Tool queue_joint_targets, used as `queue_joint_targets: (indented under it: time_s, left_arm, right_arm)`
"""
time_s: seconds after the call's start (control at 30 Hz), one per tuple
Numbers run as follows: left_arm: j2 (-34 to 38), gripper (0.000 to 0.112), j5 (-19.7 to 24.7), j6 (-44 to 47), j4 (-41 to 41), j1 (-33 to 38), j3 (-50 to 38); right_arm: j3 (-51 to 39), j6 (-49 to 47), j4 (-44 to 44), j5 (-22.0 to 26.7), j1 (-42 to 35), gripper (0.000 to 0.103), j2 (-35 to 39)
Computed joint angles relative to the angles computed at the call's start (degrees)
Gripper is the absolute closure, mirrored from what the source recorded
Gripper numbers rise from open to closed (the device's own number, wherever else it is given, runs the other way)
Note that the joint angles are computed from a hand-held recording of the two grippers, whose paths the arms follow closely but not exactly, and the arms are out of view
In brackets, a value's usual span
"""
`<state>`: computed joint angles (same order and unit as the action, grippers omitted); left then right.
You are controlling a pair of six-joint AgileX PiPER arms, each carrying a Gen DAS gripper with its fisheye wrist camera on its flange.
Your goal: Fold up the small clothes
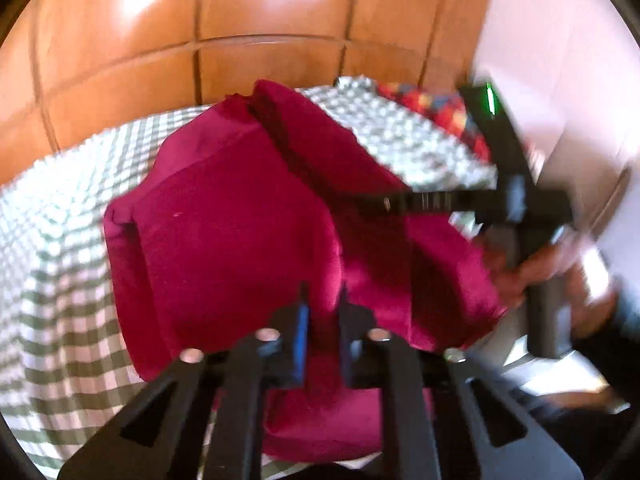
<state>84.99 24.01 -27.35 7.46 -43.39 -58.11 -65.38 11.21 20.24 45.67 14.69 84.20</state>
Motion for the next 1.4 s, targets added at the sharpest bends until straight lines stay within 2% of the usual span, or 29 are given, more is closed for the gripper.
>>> queue_joint_targets:
  time_s: [0.03, 0.1, 0.2, 0.33, 0.4, 0.6, 0.7, 0.77, 0.8, 0.83, 0.9, 0.93, 0.97, 1.0, 1.03, 1.07, 1.1, 1.17, 1.2, 1.27, 1.3, 1.4]
  left_arm:
    - [-2.33, 0.104, -1.66, 3.94, -5.73, 3.00, 1.63]
    - [-5.15, 0.104, -2.18, 12.79, -14.90, 8.17, 2.80]
    - [-8.92, 0.104, -1.50, 16.77, -17.62, 16.25, 3.31]
    - [-8.42, 0.104, 0.52, 16.22, -12.87, 29.19, -0.96]
    - [-4.78, 0.104, 2.34, 11.27, -5.18, 34.14, -6.16]
    - [10.38, 0.104, 9.29, -2.07, 12.92, 40.49, -23.47]
    - [18.19, 0.102, 14.00, -2.95, 15.16, 42.40, -32.64]
    - [22.74, 0.096, 18.23, -5.53, 18.21, 41.76, -37.86]
    - [24.06, 0.084, 19.51, -8.07, 20.92, 41.32, -39.27]
    - [24.62, 0.054, 20.74, -12.52, 25.09, 40.38, -39.45]
    - [21.59, 0.032, 17.97, -17.48, 28.28, 40.04, -34.88]
    - [19.22, 0.032, 14.97, -17.35, 27.00, 40.57, -31.55]
    - [17.88, 0.032, 13.98, -14.93, 23.97, 40.54, -30.11]
    - [16.11, 0.032, 12.72, -10.25, 18.65, 40.84, -28.21]
    - [13.53, 0.032, 9.74, -4.75, 12.92, 41.12, -24.18]
    - [11.41, 0.033, 7.57, 0.96, 7.19, 41.13, -20.77]
    - [8.82, 0.033, 5.73, 6.50, 1.46, 40.80, -16.78]
    - [4.50, 0.034, 3.28, 16.82, -10.00, 38.94, -8.72]
    - [2.73, 0.037, 2.68, 22.12, -15.72, 38.46, -5.25]
    - [-0.78, 0.039, 3.17, 30.53, -27.18, 36.28, 1.77]
    - [-1.92, 0.043, 4.02, 34.62, -32.91, 35.60, 4.31]
    - [-4.24, 0.044, 4.79, 48.55, -50.10, 33.88, 11.14]
  right_arm:
    - [-0.13, -1.64, 1.24, 0.46, -0.80, 0.091, -0.17]
    - [0.14, -1.01, 0.25, 0.63, -1.06, 0.095, -1.21]
    - [-0.68, -3.89, -0.72, 2.46, -3.72, 0.096, -2.63]
    - [-3.10, -1.23, -7.07, 2.73, -4.63, 0.096, -2.63]
    - [-5.54, -1.89, -9.72, 3.56, -5.77, 0.096, -1.29]
    - [-14.69, 0.27, -21.47, 5.77, -9.33, 0.096, 5.60]
    - [-21.20, 2.82, -29.00, 8.24, -10.72, 0.096, 10.82]
    - [-25.75, 3.39, -33.13, 9.95, -11.98, 0.096, 14.63]
    - [-27.98, 3.91, -36.07, 10.75, -12.49, 0.096, 16.72]
    - [-30.69, 3.88, -37.78, 11.75, -13.30, 0.096, 19.08]
    - [-36.55, 3.62, -38.98, 13.98, -15.19, 0.096, 23.97]
    - [-38.80, 3.70, -38.73, 14.79, -16.00, 0.096, 25.82]
    - [-41.44, 3.18, -37.55, 15.61, -17.17, 0.094, 27.81]
    - [-43.43, 2.62, -36.06, 15.86, -18.46, 0.088, 29.40]
    - [-44.02, 3.91, -36.87, 15.97, -18.73, 0.063, 29.95]
    - [-43.56, 6.07, -38.14, 15.50, -18.88, 0.032, 29.59]
    - [-41.08, 8.20, -39.22, 13.53, -18.89, 0.025, 27.84]
    - [-35.29, 6.95, -36.10, 10.01, -19.68, 0.024, 22.83]
    - [-34.15, 4.34, -32.76, 10.64, -20.24, 0.024, 21.30]
    - [-29.04, -4.17, -21.48, 10.51, -22.38, 0.024, 16.80]
    - [-25.76, -8.35, -15.75, 12.21, -22.74, 0.024, 14.02]
    - [-16.32, -20.10, -0.47, 18.27, -24.80, 0.027, 7.26]
